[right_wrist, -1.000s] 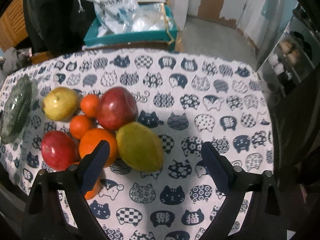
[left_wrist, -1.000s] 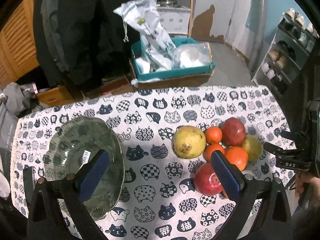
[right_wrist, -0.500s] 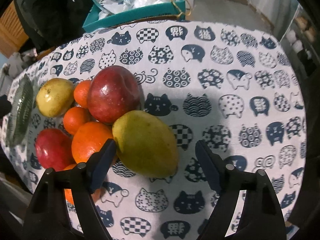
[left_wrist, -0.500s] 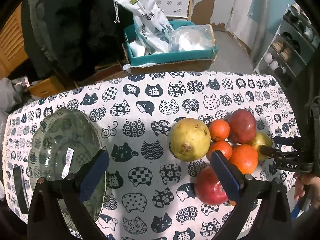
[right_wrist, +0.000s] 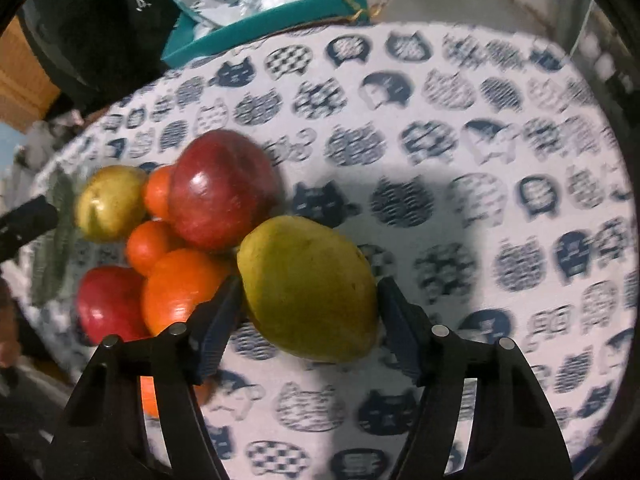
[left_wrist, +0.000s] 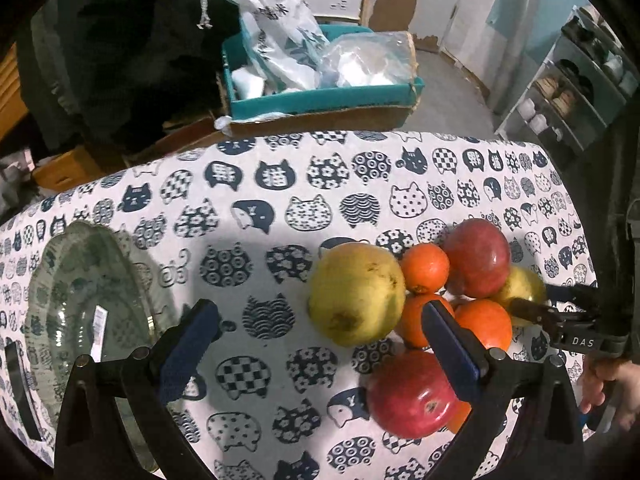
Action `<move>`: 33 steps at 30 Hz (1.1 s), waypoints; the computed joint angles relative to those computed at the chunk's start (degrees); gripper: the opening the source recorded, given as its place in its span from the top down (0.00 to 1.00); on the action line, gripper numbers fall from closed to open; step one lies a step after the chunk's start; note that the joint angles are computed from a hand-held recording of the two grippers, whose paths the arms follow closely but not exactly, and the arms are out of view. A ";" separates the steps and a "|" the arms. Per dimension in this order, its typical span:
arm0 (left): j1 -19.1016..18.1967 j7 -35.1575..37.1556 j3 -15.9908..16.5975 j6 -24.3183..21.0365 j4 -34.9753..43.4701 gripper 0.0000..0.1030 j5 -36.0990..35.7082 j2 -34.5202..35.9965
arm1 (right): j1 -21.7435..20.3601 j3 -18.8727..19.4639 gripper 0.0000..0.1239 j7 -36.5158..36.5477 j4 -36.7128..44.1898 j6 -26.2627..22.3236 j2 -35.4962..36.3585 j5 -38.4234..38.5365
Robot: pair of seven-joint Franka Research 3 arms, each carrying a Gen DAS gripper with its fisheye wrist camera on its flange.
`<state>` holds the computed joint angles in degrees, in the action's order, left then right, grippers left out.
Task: Organize fruits
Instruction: 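Grasp a yellow pear with the left gripper while the right gripper grasps the green-yellow mango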
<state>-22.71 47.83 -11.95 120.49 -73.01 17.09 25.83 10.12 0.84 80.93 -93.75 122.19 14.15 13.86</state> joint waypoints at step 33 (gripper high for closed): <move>-0.39 6.34 -0.35 -2.47 9.72 0.31 -7.68 10.59 | 1.43 -1.41 0.44 3.50 1.33 1.48 2.46 -9.07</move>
<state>-23.10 54.17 -12.30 118.02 -63.29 9.41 36.43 11.55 -0.57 84.43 -92.42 123.66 16.61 4.79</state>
